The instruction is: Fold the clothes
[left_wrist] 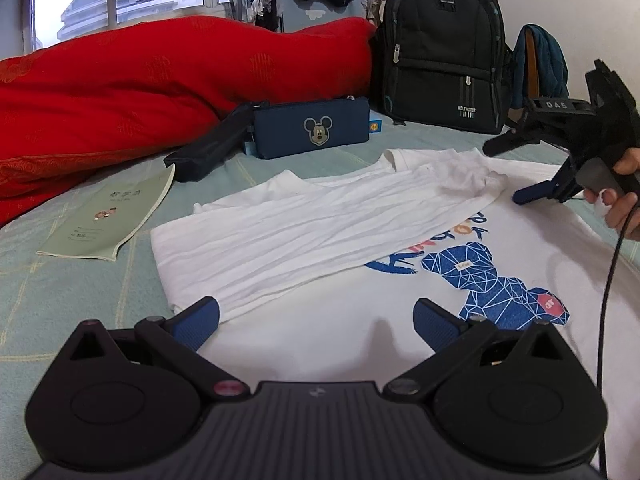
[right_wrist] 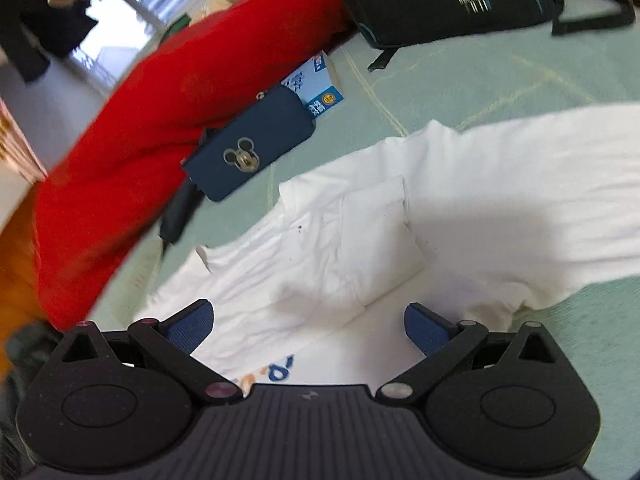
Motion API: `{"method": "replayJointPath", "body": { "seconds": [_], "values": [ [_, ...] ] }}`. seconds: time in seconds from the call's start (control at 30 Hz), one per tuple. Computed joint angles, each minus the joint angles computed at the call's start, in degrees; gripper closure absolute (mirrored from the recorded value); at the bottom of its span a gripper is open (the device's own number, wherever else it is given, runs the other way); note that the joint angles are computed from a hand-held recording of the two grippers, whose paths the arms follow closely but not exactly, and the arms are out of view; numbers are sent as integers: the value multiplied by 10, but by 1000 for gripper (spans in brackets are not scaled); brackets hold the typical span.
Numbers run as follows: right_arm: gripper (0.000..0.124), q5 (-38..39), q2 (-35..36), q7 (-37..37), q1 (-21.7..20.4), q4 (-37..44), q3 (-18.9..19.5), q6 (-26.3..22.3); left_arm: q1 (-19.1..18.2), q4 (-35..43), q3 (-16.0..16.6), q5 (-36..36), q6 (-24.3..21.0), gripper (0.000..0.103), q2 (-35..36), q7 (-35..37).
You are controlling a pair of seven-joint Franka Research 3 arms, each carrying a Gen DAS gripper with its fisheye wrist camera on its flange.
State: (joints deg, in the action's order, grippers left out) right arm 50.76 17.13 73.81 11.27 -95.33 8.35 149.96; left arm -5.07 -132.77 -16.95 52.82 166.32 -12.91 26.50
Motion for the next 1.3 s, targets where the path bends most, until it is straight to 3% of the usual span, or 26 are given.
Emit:
{"method": "replayJointPath", "body": {
  "seconds": [0.27,0.37,0.47,0.6,0.7,0.77,0.8,0.87,1.07,1.3],
  "values": [
    [21,104,33,-31,-14,16,32,74,-5,4,0,4,-13,1,5,-1],
    [21,179,18,-90,-31,1,48,52,-5,4,1,6,-12,1,5,-4],
    [21,155,34,-70,-10,20,30,71,-7,6,2,7,-16,1,7,-3],
    [25,155,55,-60,-6,37,33,113,-8,6,3,7,-17,1,7,-4],
    [50,131,32,-61,0,0,32,146,-6,5,4,11,-12,1,6,-11],
    [77,150,25,-76,-11,-15,37,151,-5,4,4,13,-10,1,6,-15],
    [83,161,25,-76,-16,-18,38,150,-5,4,4,13,-10,1,6,-15],
    [113,171,28,-55,-19,-20,33,147,-5,4,4,12,-11,1,7,-14],
    [113,132,8,-63,-7,-31,28,164,-7,6,4,11,-18,1,10,-11],
    [114,41,-21,-6,15,-65,5,189,-6,3,6,14,-12,1,8,-16]
  ]
}}
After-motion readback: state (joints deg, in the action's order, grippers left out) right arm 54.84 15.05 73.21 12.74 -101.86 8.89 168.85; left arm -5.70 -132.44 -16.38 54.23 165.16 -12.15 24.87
